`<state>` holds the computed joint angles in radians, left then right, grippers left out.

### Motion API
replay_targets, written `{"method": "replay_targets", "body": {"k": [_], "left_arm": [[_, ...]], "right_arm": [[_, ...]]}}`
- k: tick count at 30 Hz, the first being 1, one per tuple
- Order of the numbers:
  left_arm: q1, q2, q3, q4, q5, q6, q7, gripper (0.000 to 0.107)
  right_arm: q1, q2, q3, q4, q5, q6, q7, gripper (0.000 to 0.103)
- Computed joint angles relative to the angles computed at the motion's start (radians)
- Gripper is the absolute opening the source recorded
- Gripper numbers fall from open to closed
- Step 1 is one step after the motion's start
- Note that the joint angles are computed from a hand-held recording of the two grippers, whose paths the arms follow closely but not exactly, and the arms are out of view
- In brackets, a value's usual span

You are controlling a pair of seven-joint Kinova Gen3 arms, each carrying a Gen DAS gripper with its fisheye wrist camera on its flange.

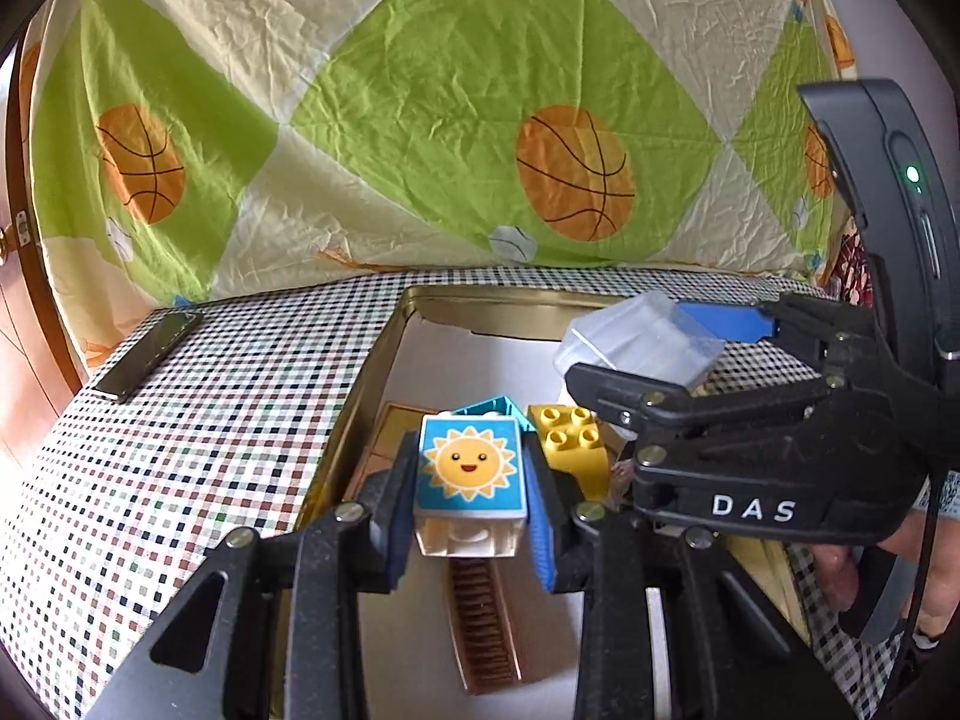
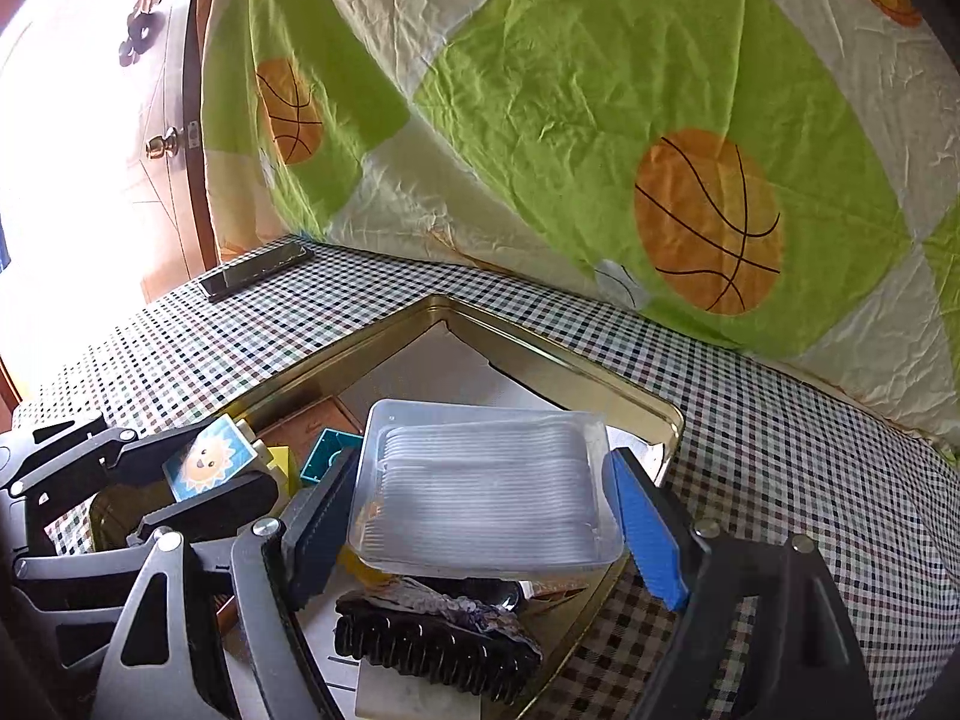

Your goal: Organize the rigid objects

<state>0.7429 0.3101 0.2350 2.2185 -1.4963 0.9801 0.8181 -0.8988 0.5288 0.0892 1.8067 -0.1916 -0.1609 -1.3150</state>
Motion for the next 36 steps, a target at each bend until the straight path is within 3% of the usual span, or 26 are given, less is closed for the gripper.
{"method": "replay_targets", "body": {"k": [4, 5, 8, 12, 16, 19, 36], "left_arm": [[-0.01, -0.01, 0.003, 0.02, -0.025, -0.022, 0.041, 0.035], [-0.011, -0.01, 0.005, 0.019, -0.019, -0.02, 0.038, 0.04], [0.033, 0.001, 0.013, 0.009, 0.023, 0.063, 0.043, 0.076], [0.097, 0.015, 0.021, -0.008, 0.076, 0.189, 0.057, 0.102], [0.129, 0.002, 0.032, -0.001, 0.087, 0.242, 0.073, 0.102], [0.15, 0.001, 0.04, -0.019, 0.129, 0.294, 0.069, 0.102], [0.181, -0.013, 0.054, -0.027, 0.187, 0.357, 0.064, 0.102]], "right_arm": [[0.068, 0.004, -0.07, -0.021, 0.042, 0.046, -0.018, 0.083], [0.075, 0.003, -0.077, -0.019, 0.053, 0.052, -0.022, 0.084], [0.089, -0.018, -0.088, 0.035, 0.051, -0.025, -0.025, 0.089], [0.228, -0.053, -0.236, 0.096, 0.15, -0.1, -0.105, 0.098], [0.196, -0.099, -0.207, 0.181, 0.085, -0.221, -0.074, 0.099], [0.24, -0.127, -0.253, 0.225, 0.11, -0.269, -0.1, 0.099], [0.274, -0.181, -0.299, 0.315, 0.161, -0.347, -0.123, 0.099]]}}
